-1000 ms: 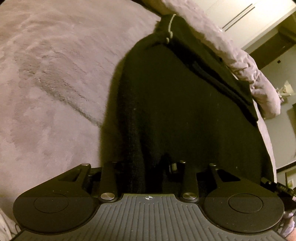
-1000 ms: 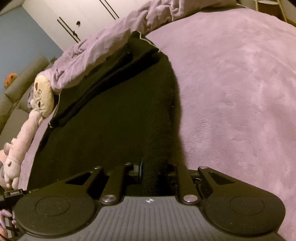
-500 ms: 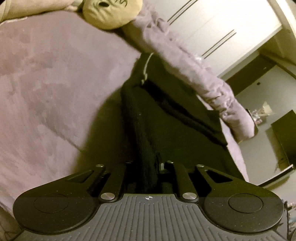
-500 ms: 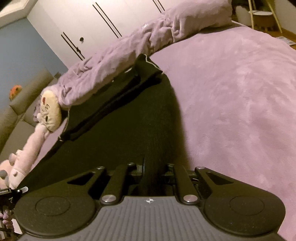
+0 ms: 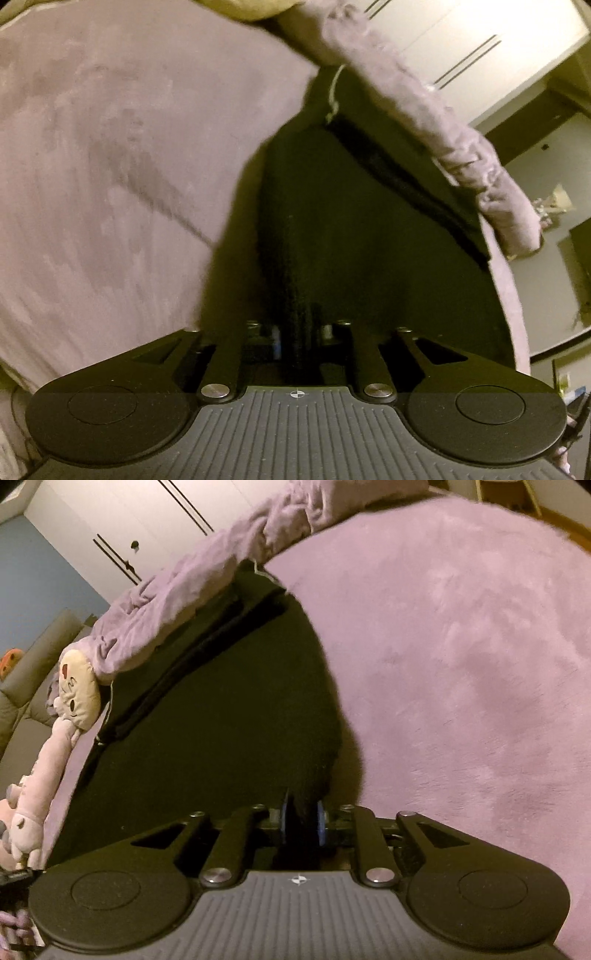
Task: Fold small clothes
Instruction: 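Lift the held hem with both grippers and carry it toward the collar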
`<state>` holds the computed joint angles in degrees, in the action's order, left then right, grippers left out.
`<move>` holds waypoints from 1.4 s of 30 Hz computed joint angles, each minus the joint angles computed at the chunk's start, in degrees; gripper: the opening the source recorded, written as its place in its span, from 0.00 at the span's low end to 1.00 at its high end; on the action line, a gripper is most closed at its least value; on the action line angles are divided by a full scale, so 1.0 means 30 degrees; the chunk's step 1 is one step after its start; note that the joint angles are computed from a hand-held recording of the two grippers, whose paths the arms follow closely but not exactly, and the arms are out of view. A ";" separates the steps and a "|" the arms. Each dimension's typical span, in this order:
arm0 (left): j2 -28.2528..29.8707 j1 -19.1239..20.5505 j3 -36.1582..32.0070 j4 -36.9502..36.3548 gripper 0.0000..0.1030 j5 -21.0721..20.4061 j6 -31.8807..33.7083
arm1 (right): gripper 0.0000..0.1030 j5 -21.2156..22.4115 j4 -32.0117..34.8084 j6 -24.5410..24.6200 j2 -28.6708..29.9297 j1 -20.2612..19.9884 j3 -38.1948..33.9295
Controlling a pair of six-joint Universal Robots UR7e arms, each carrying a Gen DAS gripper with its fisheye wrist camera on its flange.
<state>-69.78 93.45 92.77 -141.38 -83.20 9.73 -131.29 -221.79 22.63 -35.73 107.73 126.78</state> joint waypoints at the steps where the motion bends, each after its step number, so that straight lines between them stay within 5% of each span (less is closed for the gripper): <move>1: 0.0133 -0.0005 -0.0021 0.0006 0.31 0.0170 -0.0002 | 0.28 0.0211 0.0103 -0.0075 -0.0011 -0.0148 -0.0078; 2: 0.0251 0.0009 -0.0023 -0.0009 0.38 0.0282 0.0078 | 0.39 0.0263 0.0345 -0.0214 -0.0012 -0.0244 -0.0203; 7: 0.0838 0.0216 -0.0397 0.0472 0.46 0.0362 -0.0405 | 0.42 0.0844 0.0398 -0.0797 0.0167 -0.0699 -0.0521; 9: 0.0906 0.0326 -0.0453 0.0448 0.37 0.0050 -0.0400 | 0.41 0.0918 0.0205 -0.0981 0.0203 -0.0694 -0.0536; 11: 0.0926 0.0410 -0.0612 0.0754 0.16 -0.0159 -0.0142 | 0.26 0.0944 -0.0068 -0.1232 0.0234 -0.0675 -0.0411; 12: 0.0963 0.0409 -0.0701 0.0954 0.14 -0.0037 -0.0057 | 0.23 0.0912 -0.0119 -0.1282 0.0238 -0.0659 -0.0364; 16: 0.0957 0.0386 -0.0797 0.1147 0.12 0.0023 0.0106 | 0.13 0.1384 -0.0871 -0.1141 0.0183 -0.0714 0.0047; 22: 0.0442 0.0335 -0.1128 0.1217 0.11 -0.2483 0.0012 | 0.10 0.3136 -0.2329 -0.0992 -0.0055 -0.0716 0.0161; 32: 0.2407 -0.0580 -0.4049 0.0511 0.11 -0.5013 0.0863 | 0.10 0.4953 -0.1743 -0.3897 0.0231 -0.0967 -0.3175; 42: 0.4747 -0.0938 -0.6509 -0.1324 0.11 -0.3274 0.0575 | 0.10 0.3932 -0.0815 -0.5622 0.1160 -0.1759 -0.6683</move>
<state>-55.54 90.64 73.24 -145.35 -93.02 11.45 -119.49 -224.24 5.76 -32.25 102.45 106.73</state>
